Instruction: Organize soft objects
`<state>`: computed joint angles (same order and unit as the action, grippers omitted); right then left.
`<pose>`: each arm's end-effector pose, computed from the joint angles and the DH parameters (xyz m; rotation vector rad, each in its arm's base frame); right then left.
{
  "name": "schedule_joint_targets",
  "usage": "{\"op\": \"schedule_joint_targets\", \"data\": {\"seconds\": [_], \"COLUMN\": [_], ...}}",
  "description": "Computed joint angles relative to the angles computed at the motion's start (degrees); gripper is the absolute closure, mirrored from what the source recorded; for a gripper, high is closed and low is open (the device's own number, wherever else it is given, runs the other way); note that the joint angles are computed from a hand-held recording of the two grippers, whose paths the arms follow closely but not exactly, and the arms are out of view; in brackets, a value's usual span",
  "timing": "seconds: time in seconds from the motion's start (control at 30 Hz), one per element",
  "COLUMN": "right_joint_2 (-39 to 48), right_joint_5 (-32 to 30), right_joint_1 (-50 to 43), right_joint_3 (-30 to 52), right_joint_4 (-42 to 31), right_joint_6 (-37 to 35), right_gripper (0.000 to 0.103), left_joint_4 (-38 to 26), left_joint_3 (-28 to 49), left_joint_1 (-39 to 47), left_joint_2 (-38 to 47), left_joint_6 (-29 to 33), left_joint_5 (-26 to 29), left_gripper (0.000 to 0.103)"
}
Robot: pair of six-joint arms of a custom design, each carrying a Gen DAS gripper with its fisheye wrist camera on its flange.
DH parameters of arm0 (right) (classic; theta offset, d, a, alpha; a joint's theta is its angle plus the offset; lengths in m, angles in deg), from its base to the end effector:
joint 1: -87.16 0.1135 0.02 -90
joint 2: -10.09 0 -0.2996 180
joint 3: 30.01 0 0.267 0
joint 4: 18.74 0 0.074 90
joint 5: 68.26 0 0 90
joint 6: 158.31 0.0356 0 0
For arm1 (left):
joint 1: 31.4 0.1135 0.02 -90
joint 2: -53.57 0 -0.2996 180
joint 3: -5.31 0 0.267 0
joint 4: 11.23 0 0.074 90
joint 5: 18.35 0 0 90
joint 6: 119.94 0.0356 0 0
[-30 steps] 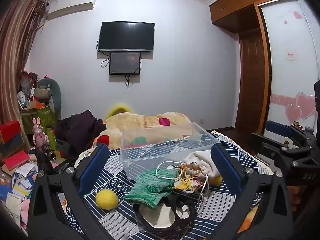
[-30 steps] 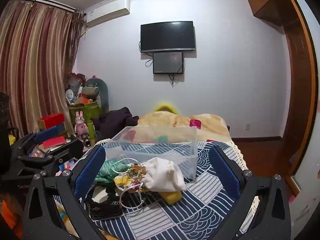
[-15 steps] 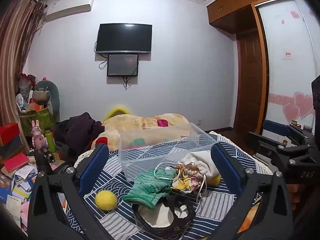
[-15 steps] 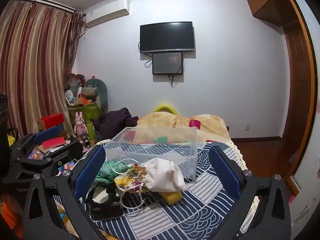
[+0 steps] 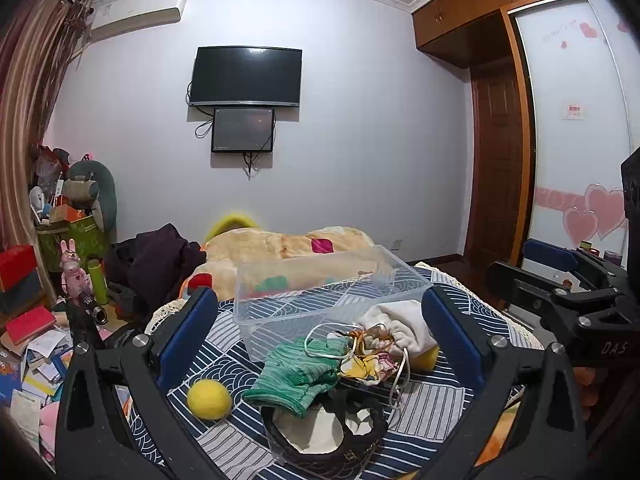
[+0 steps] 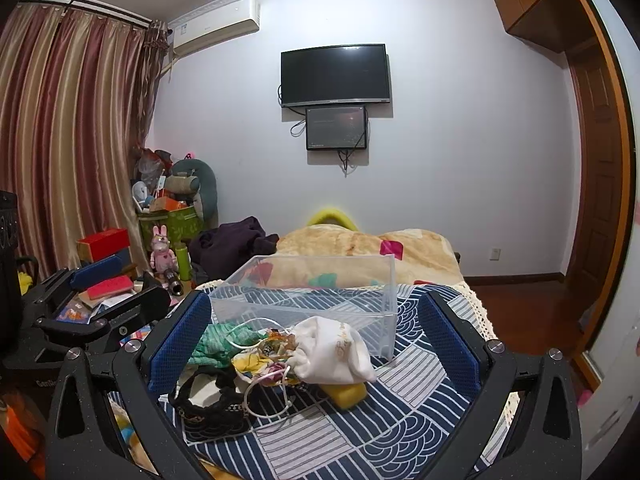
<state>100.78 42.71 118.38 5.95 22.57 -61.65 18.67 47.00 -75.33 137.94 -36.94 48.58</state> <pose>0.2478 0.1353 0.1702 -0.1240 1.7872 0.1439 0.2193 -0.1918 0.2070 0.2855 1.7613 -0.2802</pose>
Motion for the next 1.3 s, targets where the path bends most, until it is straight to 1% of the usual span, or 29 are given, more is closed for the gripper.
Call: {"op": "schedule_joint_targets", "data": {"seconds": [0.83, 1.3], "right_joint_2": [-0.75, -1.01], "right_joint_5": [0.22, -0.08], "right_joint_1": [0.47, 0.24], "right_joint_3": [0.03, -0.27], "right_joint_4": [-0.55, -0.36], "right_joint_6": [0.2, 0.38], "right_gripper": [0.0, 0.0], "left_joint_4": [-0.86, -0.3], "left_joint_3": [-0.49, -0.62], "left_joint_1": [1.24, 1.19], "left_joint_2": [-1.39, -1.17], "left_joint_6": [-0.08, -0.1], "left_joint_5": [1.38, 1.35], "left_gripper": [0.0, 0.0]}}
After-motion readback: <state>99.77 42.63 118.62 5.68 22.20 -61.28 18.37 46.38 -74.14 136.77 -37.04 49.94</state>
